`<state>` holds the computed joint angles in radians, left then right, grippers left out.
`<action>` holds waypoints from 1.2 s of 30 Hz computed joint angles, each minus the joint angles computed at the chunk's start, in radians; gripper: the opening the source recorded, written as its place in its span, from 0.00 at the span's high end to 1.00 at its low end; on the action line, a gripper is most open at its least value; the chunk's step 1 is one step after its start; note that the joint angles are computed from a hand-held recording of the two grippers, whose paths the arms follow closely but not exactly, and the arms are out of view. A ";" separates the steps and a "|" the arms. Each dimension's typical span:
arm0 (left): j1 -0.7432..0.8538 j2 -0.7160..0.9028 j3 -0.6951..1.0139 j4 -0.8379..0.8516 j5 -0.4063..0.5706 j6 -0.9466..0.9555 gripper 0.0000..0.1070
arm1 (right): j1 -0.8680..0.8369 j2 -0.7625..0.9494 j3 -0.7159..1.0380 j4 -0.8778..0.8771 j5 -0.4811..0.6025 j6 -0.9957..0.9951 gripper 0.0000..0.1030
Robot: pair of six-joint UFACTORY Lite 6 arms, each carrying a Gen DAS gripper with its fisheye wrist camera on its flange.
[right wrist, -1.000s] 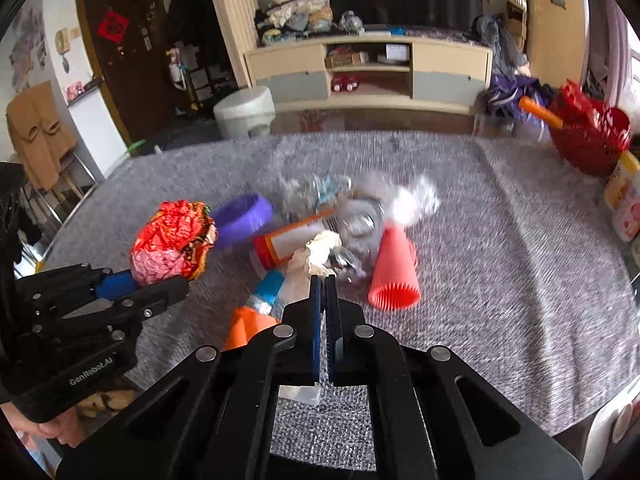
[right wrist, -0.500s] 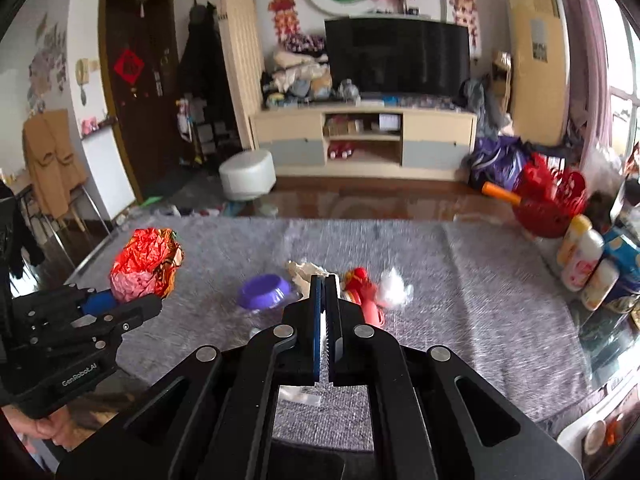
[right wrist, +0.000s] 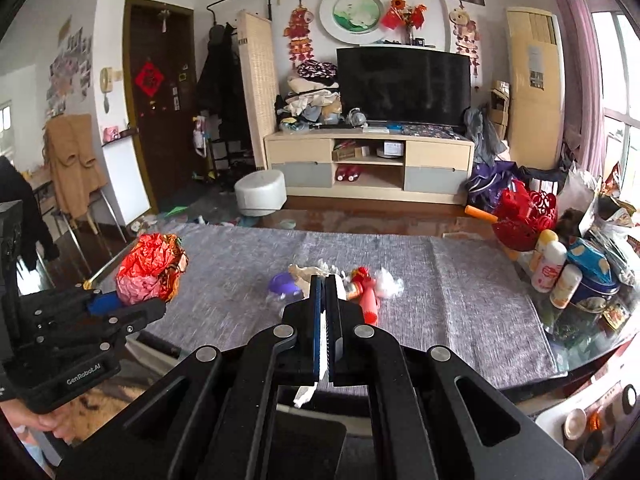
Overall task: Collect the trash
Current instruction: 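Lift both held items and carry them down to the black bin, then open both grippers to drop the wrapper and tissue into the bin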
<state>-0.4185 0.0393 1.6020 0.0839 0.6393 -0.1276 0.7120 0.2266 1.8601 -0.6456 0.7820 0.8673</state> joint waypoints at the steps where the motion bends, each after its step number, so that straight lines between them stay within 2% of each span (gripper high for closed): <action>1: -0.003 -0.022 -0.030 0.001 -0.003 -0.004 0.77 | 0.014 -0.022 -0.032 -0.010 0.005 0.016 0.96; 6: -0.023 -0.143 -0.232 -0.014 -0.024 -0.022 0.76 | 0.062 -0.133 -0.261 -0.014 -0.016 0.106 0.96; 12: -0.035 -0.166 -0.420 -0.101 -0.066 0.024 0.76 | 0.057 -0.164 -0.465 0.092 -0.106 0.129 0.96; 19: -0.007 -0.037 -0.531 -0.276 -0.121 0.152 0.75 | 0.000 -0.076 -0.577 0.364 -0.262 -0.026 0.96; 22: 0.008 0.045 -0.546 -0.335 -0.138 0.203 0.75 | -0.029 -0.004 -0.593 0.534 -0.318 -0.154 0.96; 25: 0.023 0.129 -0.541 -0.389 -0.147 0.249 0.75 | -0.054 0.067 -0.607 0.695 -0.358 -0.286 0.96; 30: 0.029 0.232 -0.509 -0.404 -0.144 0.261 0.75 | -0.075 0.150 -0.604 0.858 -0.379 -0.424 0.93; 31: 0.031 0.245 -0.499 -0.405 -0.138 0.260 0.72 | -0.080 0.166 -0.596 0.878 -0.379 -0.446 0.93; 33: 0.030 0.264 -0.484 -0.388 -0.135 0.241 0.55 | -0.082 0.194 -0.582 0.902 -0.370 -0.466 0.93; 36: 0.029 0.280 -0.468 -0.344 -0.138 0.207 0.45 | -0.092 0.218 -0.566 0.906 -0.360 -0.466 0.93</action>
